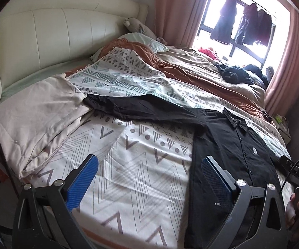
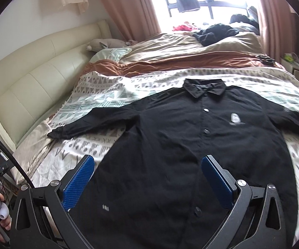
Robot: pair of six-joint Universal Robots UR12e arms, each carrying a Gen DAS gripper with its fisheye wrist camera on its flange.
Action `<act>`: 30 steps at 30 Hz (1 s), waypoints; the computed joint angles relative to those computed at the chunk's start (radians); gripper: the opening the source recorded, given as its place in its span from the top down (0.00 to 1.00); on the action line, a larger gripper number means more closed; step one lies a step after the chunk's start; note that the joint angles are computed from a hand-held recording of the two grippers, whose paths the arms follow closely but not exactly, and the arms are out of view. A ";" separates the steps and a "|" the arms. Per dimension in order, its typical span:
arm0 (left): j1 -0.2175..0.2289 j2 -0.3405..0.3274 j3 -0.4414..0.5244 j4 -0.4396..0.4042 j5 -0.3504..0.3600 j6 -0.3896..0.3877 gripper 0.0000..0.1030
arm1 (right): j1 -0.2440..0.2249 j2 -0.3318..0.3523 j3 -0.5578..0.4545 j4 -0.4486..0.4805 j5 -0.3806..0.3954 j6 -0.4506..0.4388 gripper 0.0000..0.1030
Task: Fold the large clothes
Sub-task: 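Lower the left gripper onto the shirt's side edge and sleeve, close it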
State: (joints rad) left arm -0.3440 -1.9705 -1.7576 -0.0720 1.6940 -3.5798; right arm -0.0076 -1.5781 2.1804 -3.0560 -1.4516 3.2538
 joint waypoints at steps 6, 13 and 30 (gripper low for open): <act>0.039 -0.057 0.068 -0.029 -0.032 -0.039 0.12 | 0.004 0.114 -0.090 -0.018 0.036 -0.009 0.02; 0.088 -0.133 0.153 -0.064 -0.104 -0.091 0.18 | 0.015 0.234 -0.211 -0.003 0.039 -0.029 0.08; 0.169 -0.314 0.370 -0.240 -0.232 -0.248 0.33 | -0.010 0.454 -0.460 0.217 0.107 0.103 0.42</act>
